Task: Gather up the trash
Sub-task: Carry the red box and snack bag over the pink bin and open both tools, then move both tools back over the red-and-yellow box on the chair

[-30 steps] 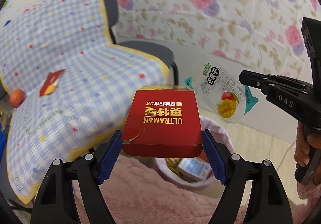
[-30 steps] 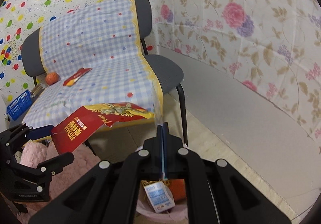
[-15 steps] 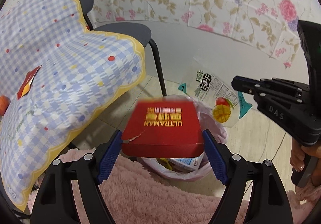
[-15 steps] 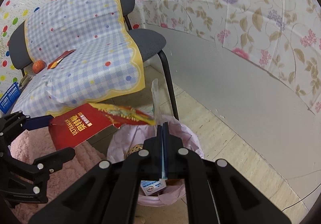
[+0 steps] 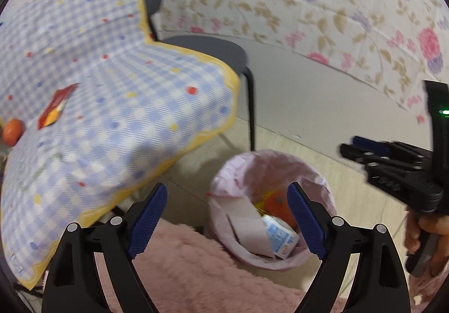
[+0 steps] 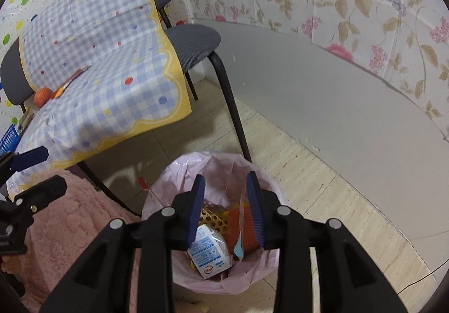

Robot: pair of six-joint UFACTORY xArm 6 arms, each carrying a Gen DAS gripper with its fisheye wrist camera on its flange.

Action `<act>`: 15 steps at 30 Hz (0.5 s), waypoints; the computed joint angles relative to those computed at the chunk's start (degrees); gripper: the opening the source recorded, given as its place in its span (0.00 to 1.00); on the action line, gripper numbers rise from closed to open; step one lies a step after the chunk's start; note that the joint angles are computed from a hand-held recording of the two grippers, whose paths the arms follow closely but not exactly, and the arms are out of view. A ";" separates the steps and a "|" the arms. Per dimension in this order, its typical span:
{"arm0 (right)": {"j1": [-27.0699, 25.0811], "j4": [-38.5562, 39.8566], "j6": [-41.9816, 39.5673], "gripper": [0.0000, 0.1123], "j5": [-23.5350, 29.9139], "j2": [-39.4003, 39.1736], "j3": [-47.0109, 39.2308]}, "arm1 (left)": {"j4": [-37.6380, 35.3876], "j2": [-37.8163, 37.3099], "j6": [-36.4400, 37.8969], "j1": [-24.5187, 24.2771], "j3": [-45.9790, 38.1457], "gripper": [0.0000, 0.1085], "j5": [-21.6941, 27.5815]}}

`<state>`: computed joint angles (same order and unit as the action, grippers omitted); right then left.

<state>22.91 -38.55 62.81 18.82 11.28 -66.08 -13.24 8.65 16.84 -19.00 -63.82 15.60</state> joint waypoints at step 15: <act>4.11 -0.57 -5.28 0.28 -0.92 3.09 -9.44 | 15.34 -6.92 -15.13 7.07 5.61 0.80 -6.38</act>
<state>27.03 -39.12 57.52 17.90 14.37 -75.53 2.11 1.74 1.71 -11.93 -58.21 9.22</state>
